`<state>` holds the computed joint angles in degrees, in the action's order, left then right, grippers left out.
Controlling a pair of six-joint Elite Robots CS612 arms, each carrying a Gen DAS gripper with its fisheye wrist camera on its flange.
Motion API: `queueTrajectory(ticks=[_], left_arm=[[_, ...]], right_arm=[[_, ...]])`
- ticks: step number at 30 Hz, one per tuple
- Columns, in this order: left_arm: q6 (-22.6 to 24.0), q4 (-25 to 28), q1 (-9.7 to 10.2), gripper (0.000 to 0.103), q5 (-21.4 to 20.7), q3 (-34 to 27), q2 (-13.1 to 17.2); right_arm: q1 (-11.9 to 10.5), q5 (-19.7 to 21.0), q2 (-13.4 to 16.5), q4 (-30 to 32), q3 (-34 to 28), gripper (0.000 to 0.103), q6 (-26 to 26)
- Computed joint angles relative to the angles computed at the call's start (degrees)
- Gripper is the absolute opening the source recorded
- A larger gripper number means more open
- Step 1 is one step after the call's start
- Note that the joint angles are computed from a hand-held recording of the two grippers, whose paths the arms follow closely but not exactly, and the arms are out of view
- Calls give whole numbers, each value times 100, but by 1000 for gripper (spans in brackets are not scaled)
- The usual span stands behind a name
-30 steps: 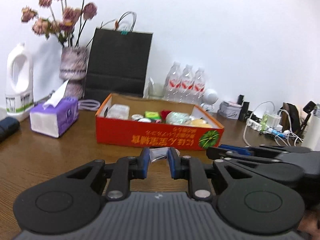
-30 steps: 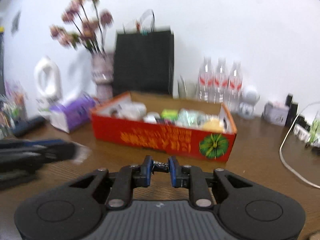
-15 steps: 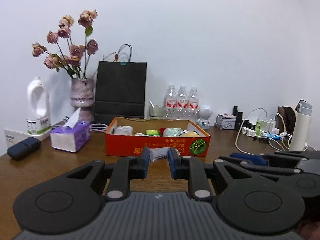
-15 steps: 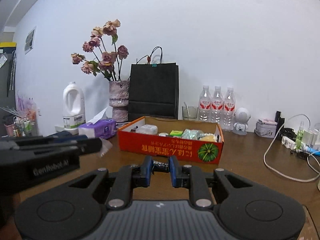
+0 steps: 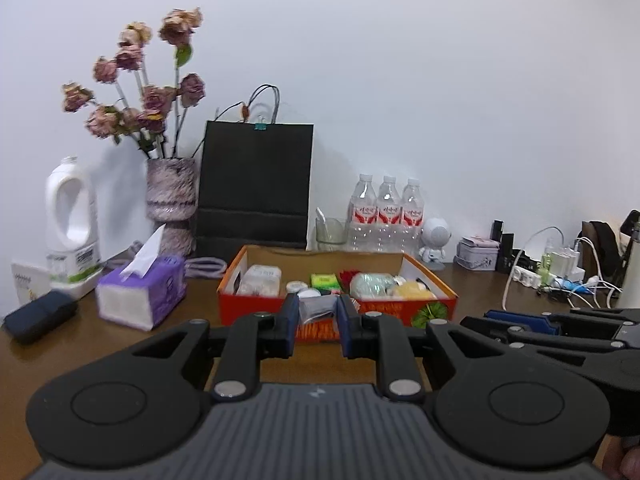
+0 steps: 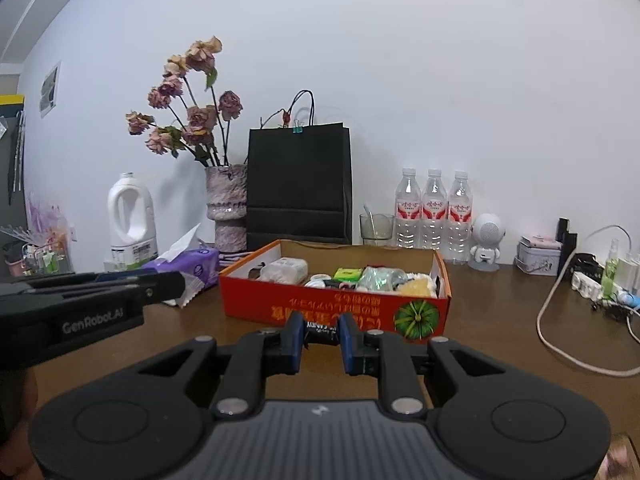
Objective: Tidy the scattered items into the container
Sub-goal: 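Carry the wrapper and black item into the box and open both tools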
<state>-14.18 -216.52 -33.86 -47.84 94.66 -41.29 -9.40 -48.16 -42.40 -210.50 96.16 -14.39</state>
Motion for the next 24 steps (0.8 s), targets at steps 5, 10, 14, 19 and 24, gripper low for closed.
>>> queueTrajectory(ticks=[5, 10, 14, 19, 24], left_arm=[[109, 421, 388, 21, -412, -836, 360], [225, 895, 696, 21, -487, -1733, 767], [47, 1444, 878, 21, -633, -2179, 930], [-308, 2835, 1089, 21, -1292, -2389, 844], [-1181, 5075, 1506, 21, -2743, -2965, 710]], right_arm=[[286, -320, 394, 588, -946, 18, 123], [504, -543, 880, 1293, -2055, 18, 250], [599, -492, 1157, 2039, -2758, 18, 325], [676, -504, 1280, 3565, -3361, 18, -202], [784, -837, 1427, 5724, -4238, 18, -1171]])
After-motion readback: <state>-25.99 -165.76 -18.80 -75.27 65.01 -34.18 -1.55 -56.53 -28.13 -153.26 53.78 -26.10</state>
